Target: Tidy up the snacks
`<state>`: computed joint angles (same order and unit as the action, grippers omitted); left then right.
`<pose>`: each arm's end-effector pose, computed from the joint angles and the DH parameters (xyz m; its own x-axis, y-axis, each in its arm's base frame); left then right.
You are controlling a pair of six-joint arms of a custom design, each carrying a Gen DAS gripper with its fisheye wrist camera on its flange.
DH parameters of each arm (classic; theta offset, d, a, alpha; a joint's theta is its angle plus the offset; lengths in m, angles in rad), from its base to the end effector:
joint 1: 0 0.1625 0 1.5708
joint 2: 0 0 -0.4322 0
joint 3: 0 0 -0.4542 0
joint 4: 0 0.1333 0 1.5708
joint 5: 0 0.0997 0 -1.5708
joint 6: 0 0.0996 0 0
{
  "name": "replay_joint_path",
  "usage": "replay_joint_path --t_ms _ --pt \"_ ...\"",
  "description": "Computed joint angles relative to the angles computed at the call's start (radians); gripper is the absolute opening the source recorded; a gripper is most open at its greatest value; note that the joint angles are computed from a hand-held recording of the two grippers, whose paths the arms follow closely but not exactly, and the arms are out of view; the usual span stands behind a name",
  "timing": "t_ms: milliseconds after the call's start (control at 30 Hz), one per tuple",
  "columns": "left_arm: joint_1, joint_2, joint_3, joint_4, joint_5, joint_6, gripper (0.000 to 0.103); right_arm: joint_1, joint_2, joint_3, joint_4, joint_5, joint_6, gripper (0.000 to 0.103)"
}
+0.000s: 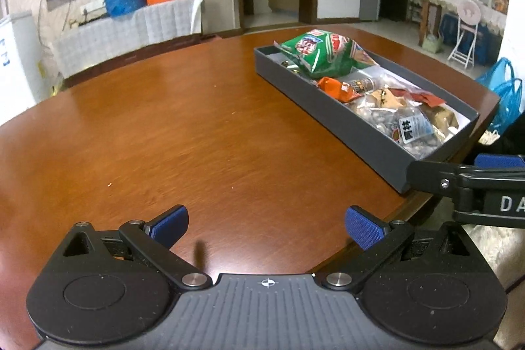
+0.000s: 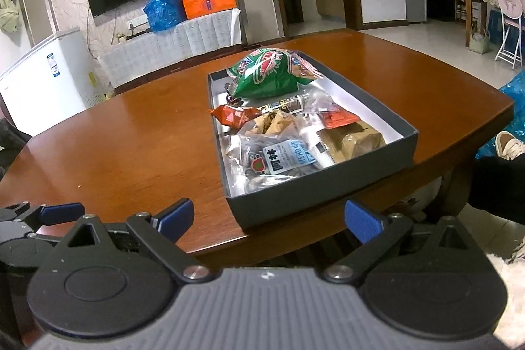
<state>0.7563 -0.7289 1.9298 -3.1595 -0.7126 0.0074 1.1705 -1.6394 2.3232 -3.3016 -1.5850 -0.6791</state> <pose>-0.2958 -0.5659 0.0043 -0.6518 0.2839 -0.7033 0.6782 0.6332 -0.3730 -0.0572 -0.4737 0.3433 -0.8352 0.0227 0.5494 -0.4237 0.6103 -0.6693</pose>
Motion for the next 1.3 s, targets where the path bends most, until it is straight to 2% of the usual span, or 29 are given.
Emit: replay_joint_path --t_ms 267,1300 --pt "0.003 -0.008 0.001 0.011 -0.001 -0.013 0.103 0.008 0.019 -0.001 -0.015 -0.010 -0.031 0.100" --pt "0.002 -0.011 0.004 0.014 -0.003 -0.014 0.103 0.009 0.025 -0.004 -0.023 -0.019 -0.029 0.100"
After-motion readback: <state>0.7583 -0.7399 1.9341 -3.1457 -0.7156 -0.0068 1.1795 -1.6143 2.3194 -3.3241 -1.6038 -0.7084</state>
